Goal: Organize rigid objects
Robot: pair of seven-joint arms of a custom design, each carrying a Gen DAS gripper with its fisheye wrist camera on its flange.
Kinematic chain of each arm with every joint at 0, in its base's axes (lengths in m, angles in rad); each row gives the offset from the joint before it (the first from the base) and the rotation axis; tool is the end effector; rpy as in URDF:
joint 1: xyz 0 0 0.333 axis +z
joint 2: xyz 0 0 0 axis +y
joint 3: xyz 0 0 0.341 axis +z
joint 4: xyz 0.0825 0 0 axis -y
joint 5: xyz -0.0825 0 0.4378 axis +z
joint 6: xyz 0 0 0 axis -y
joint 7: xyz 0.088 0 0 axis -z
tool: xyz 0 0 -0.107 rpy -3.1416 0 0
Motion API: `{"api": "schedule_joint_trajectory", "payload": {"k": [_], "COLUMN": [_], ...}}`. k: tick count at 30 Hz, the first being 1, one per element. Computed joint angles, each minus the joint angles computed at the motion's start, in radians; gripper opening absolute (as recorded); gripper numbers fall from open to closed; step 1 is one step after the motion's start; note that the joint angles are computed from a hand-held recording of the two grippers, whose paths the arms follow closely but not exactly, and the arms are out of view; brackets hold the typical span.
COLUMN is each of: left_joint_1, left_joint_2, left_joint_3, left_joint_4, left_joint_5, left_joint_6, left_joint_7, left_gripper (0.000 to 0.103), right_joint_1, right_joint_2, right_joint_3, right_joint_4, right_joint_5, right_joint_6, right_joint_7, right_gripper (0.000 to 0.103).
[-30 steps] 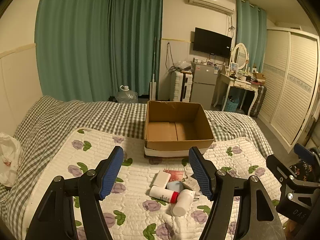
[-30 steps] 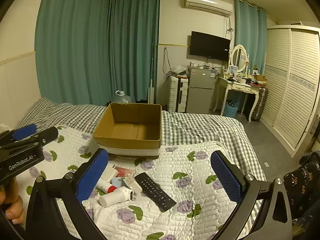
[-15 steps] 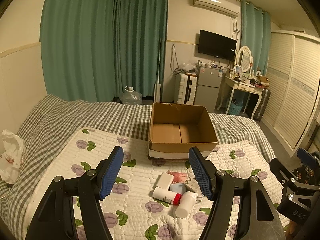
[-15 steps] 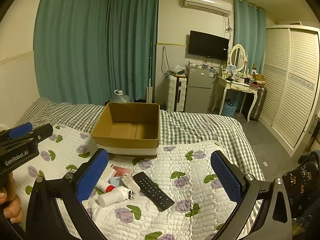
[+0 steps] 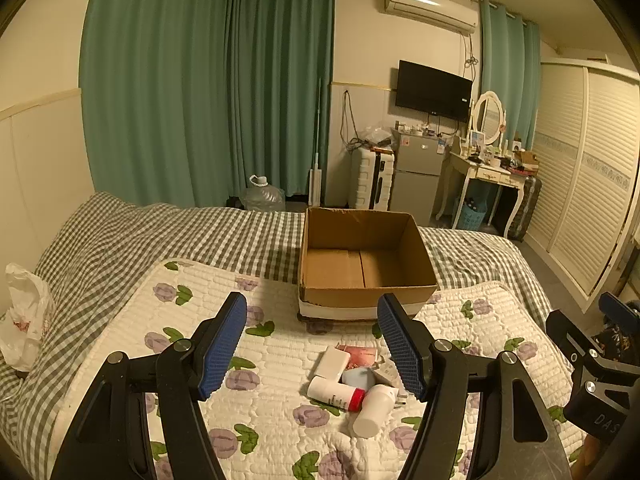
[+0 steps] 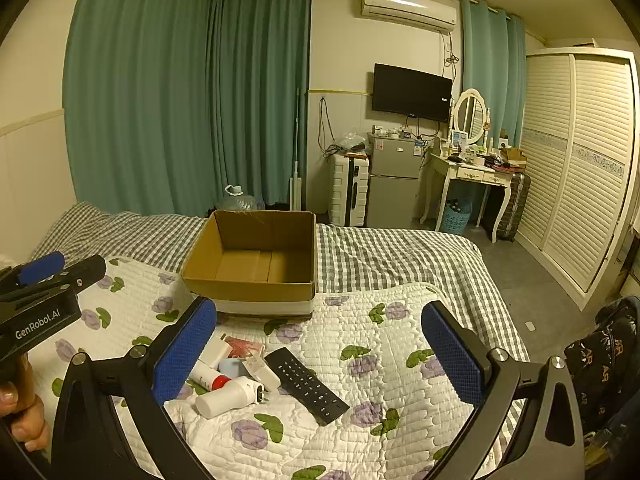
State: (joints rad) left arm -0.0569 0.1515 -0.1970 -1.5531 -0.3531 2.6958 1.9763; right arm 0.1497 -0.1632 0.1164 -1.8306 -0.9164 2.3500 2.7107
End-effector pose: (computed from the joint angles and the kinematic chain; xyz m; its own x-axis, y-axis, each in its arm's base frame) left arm 0.6973 -0.1564 0.6956 -0.4106 -0.9111 0.0352 -0.4816 0.1839 -0.8569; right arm 0.5865 0.1543 0.7003 -0.4275 -0.9038 0.0204 -0.4496 0.1929 -0.8722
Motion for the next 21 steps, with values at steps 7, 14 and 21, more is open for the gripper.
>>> {"api": "schedule_joint_trajectory", "payload": {"k": [7,14,21], "left_joint_1": [0.0,0.001,0.004], "left_joint_2": [0.001,0.003,0.007], "left_joint_3": [0.0,-0.002,-0.006], "left_joint_4": [0.0,-0.002,0.006], "left_joint_5": [0.002,0.004,-0.016], "left_joint_6": [0.003,0.014,0.016], "left_joint_7": [0.0,0.004,0.014], "left_gripper": [0.071,0.071,0.071], "right_joint_1": [0.0,-0.002,-0.003], "right_joint_2": [-0.002,-0.003,-0.001], "right_joint_3": [0.0,0.001,0.0], "right_joint_4": [-0.002,-0.004,-0.003], "right_joint_5": [-0.004,-0.014,-0.014], "right_joint_6": [0.0,0.005,0.011], "right_joint_7": [0.004,0.018,0.02], "right_gripper": [0.103,0.103,0.103]}}
